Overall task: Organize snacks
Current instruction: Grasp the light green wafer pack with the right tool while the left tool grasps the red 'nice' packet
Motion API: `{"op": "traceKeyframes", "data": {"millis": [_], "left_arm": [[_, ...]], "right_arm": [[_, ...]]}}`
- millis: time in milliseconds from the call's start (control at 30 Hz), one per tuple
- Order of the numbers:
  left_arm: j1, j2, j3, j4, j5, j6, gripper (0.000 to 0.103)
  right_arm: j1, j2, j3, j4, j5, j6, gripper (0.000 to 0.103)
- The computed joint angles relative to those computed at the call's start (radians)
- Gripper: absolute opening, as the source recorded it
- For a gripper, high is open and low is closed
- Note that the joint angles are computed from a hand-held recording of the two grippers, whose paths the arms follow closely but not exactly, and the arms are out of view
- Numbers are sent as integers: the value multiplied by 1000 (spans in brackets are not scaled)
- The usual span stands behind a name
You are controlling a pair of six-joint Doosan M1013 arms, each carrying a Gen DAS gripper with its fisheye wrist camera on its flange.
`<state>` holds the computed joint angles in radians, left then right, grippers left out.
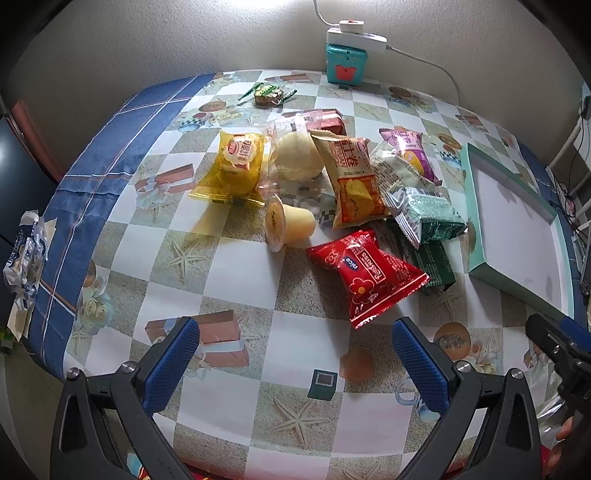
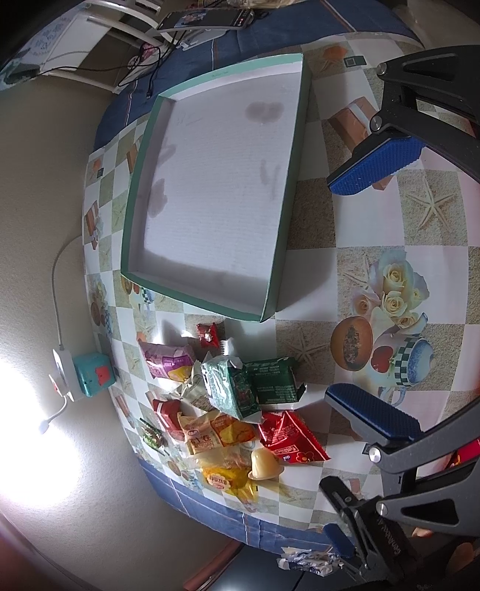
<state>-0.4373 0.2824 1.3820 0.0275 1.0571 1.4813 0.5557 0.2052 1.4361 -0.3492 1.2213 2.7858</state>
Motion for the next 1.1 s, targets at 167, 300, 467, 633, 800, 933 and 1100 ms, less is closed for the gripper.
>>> {"op": "traceKeyframes", "data": {"millis": [167, 300, 467, 633, 800, 933, 1100], "left_arm": [[8, 9, -26, 5, 10, -7, 103], [31, 17, -68, -40, -10, -49, 103], [32, 41, -131, 19, -19, -171, 103], [48, 73, -188, -59, 23, -240, 103], [36, 82, -199, -56, 10, -322, 103], [15, 91, -201, 12, 9, -401, 103], [25, 118, -208, -14, 54, -421, 103]], "right_arm": [[-2, 1, -2, 9, -13, 1, 103], [1, 15, -29, -22, 2, -5, 103], [-16, 40, -72, -19, -4, -1, 103], [-33, 67, -114, -23, -31, -12, 103], [-52, 93, -144, 11, -32, -47, 103], [-68, 115, -162, 42, -33, -89, 103], [-85, 149, -183, 68, -10, -142, 103]]}}
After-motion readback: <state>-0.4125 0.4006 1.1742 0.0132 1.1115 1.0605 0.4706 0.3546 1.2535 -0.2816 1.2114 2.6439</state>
